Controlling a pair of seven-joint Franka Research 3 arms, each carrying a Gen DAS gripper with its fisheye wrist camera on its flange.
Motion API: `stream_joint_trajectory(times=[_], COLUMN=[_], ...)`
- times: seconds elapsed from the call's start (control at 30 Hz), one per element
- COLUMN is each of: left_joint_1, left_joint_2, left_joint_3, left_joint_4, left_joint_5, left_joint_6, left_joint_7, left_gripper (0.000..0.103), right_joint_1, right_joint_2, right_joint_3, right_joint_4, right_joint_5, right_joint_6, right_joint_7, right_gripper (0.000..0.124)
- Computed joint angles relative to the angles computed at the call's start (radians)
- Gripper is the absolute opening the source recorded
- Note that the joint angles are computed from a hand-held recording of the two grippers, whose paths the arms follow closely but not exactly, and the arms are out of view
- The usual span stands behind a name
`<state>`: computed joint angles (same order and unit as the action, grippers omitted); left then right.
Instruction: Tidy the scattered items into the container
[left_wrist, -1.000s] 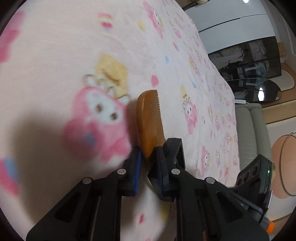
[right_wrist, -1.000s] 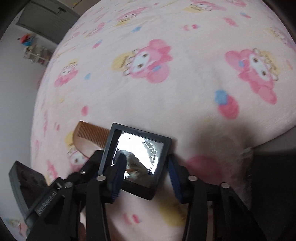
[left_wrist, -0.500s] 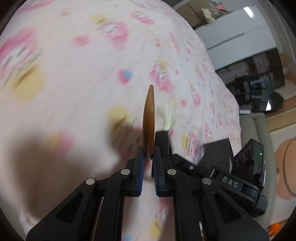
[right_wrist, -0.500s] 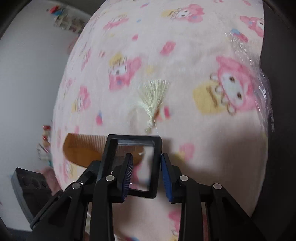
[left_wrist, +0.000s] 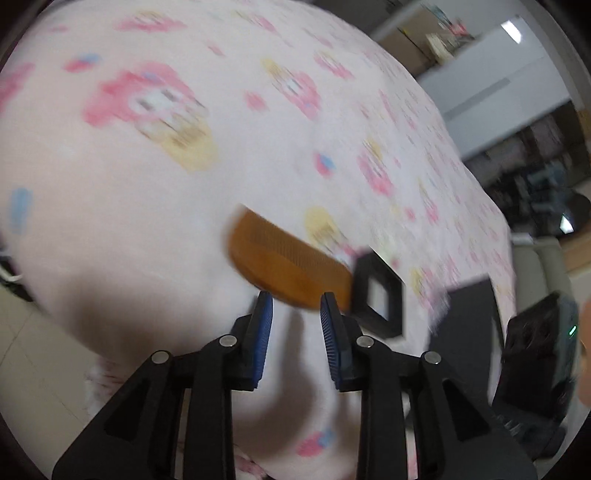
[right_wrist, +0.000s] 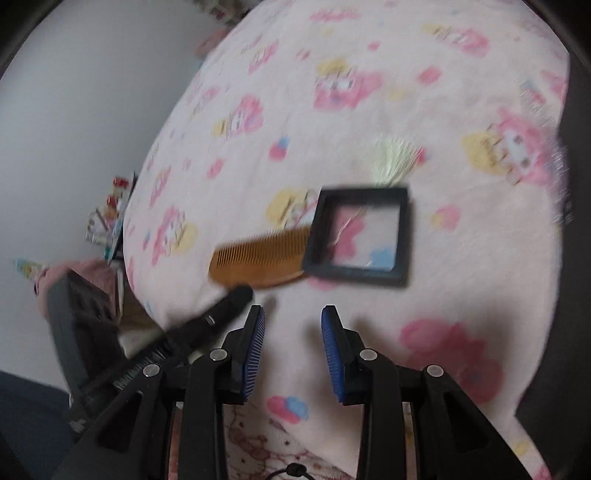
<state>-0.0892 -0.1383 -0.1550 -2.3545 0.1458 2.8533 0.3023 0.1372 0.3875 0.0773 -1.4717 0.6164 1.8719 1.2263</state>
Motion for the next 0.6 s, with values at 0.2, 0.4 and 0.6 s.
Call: stream_joint_trajectory(times=[0.2,0.4,0.6], left_joint_1=[0.06,0.019,0.031], left_joint_2=[-0.036,0.059,0.067], left_joint_3=[-0.008,0.073,0.04], left_joint_4=[-0.019,0.022,0.042], left_joint_5=[0.16,-0.078,-0.112], left_joint_6=[-0.016,0.025,-0.015], left_joint_7=[-0.138,0.172,0.228], left_gripper=[0.043,0.043,0.04], right_joint_1=[0.029,0.027,0.023], right_joint_2=[0.07,0.18,0.21], right_joint_3=[-0.006,0.016,0.046], right_joint_4=[0.068,0.205,0.219], right_joint_5=[-0.048,-0.074,-0.041], right_joint_6=[0.085,0.076,0.086], right_joint_7=[0.062,0.102,0.085], right_gripper=[0.033,0.039,0.035])
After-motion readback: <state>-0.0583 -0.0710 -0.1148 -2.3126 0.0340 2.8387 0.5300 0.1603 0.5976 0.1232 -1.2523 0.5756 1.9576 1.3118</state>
